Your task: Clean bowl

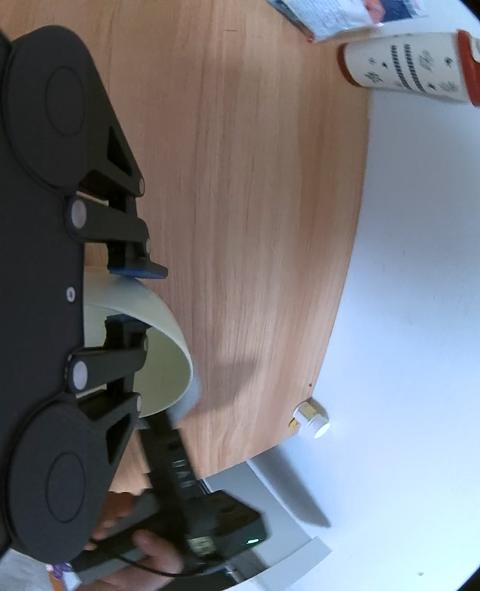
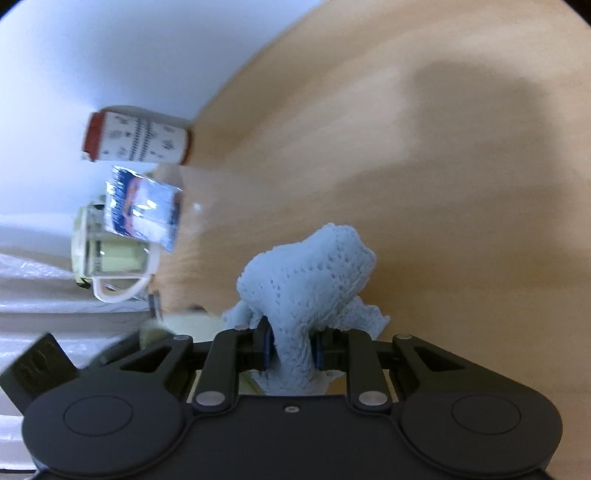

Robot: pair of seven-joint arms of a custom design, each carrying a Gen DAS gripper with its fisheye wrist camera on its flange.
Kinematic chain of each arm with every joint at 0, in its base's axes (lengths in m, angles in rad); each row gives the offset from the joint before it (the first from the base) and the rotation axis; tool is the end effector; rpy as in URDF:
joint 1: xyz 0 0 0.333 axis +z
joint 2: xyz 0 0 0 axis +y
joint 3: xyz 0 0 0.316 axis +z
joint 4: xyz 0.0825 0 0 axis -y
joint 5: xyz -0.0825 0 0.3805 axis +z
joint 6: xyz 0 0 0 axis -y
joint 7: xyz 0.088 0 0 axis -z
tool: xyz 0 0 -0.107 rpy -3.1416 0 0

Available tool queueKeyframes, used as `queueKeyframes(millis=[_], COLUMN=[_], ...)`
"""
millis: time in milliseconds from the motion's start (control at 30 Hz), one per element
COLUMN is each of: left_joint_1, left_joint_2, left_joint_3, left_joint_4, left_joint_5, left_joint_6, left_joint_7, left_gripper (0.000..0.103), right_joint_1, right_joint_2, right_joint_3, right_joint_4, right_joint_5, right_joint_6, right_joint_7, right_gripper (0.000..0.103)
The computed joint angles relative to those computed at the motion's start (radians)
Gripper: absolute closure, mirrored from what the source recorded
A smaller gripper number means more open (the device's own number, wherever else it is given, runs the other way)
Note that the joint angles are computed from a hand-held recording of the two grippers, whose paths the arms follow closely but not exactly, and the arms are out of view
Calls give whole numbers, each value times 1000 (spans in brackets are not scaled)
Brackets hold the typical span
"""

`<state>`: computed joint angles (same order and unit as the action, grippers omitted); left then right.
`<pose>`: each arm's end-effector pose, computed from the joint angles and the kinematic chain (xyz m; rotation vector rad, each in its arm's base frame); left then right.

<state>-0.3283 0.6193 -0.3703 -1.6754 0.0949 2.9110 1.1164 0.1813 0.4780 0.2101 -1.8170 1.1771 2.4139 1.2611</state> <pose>0.5805 -0.4326 0.3404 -1.8803 2.2850 -1.0332 0.6136 0.2458 0.2987 -1.4735 1.8462 0.7676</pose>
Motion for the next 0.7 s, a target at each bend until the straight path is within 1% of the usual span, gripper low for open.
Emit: queueKeyframes(millis=[133,267,333,433,533,600,700], left_joint_1=[-8,-18,-22,-23,-13,-4,-3], left_joint_2=[19,30,40,52,55,60,68], left_joint_3=[6,10,10,9,-2,-11,-8], left_joint_4=[16,29,40,49,49,52,64], left_joint_5=[-7,2,1,-8,-9,-20,-30], left_joint_6=[19,10,6,15,19,20,21], left_joint_7=[-30,-43,-54,-78,-77,-83,-106], left_gripper=[87,87,86,85,85,85,85], right_joint_1=[-10,-15,-16,8,-9,-14,-19], right_joint_2=[-10,-1,11,16,-2,-20,-48], right_joint_3=[6,13,17,4,13,9,-1], right_joint_4=[-29,16,54,78,34,-5,-64], right_joint_5=[76,144,153,81,116,128,134], right_joint_6=[16,48,44,65,77,79,64], right_joint_7=[6,-37,-71,-46,-46,-38,-36], right_gripper=[79,80,80,80,80,80,80])
